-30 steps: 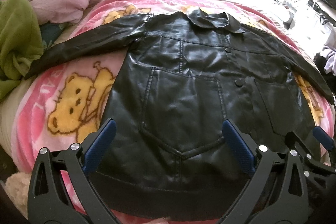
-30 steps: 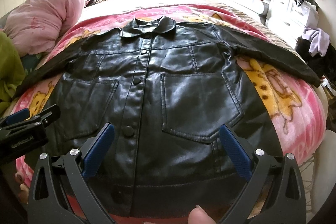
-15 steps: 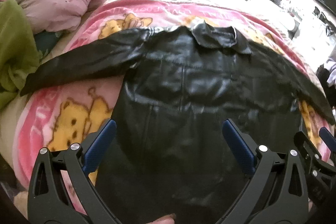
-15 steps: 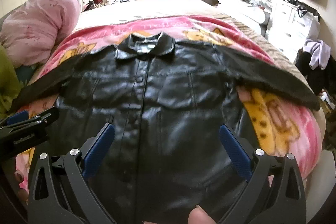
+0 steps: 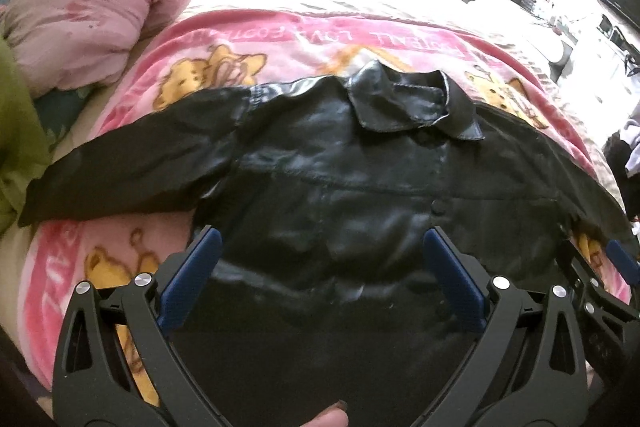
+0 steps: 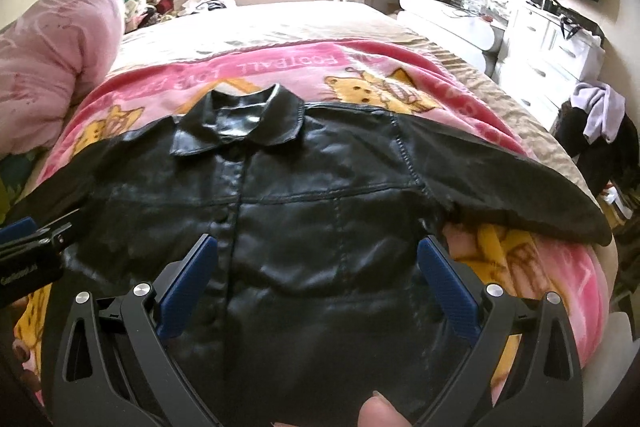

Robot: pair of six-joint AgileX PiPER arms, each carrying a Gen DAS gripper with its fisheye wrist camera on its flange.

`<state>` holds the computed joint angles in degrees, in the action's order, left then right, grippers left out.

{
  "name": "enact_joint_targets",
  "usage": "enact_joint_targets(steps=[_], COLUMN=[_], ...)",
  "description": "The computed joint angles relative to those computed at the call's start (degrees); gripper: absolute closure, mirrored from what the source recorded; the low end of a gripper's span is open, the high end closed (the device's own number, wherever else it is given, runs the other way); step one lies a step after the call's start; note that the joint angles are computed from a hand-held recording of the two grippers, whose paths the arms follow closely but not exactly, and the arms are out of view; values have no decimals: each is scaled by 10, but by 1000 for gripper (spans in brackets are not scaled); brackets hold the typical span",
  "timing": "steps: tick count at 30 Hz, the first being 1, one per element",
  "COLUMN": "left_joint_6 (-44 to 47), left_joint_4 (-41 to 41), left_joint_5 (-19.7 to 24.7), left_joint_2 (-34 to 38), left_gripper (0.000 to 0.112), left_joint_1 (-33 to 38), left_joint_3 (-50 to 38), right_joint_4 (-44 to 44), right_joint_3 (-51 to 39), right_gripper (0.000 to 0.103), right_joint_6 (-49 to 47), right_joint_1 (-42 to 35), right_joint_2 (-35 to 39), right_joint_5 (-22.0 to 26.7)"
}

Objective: Fold large clothes

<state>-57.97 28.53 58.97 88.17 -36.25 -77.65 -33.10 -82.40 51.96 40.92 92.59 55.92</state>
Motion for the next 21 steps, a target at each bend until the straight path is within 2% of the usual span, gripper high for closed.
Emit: enact_joint_targets(steps=[9, 17, 21], left_joint_6=[52, 109, 131], left_joint_4=[-17, -66, -78], left_joint_5=[2, -20, 0], left_joint_2=[108, 195, 253], left_gripper=[18, 18, 18], left_joint_1=[-6, -15, -25], left_joint_3=[-115, -203, -275], right_joint_4=[25, 50, 62], right_joint_3=[-3, 53, 70], right_gripper=[4, 4, 4], right_joint_6=[-24, -19, -23], right_joint_1=[-84, -174, -213], right_joint_2=[20, 0, -5], right_joint_5=[-27, -74, -83])
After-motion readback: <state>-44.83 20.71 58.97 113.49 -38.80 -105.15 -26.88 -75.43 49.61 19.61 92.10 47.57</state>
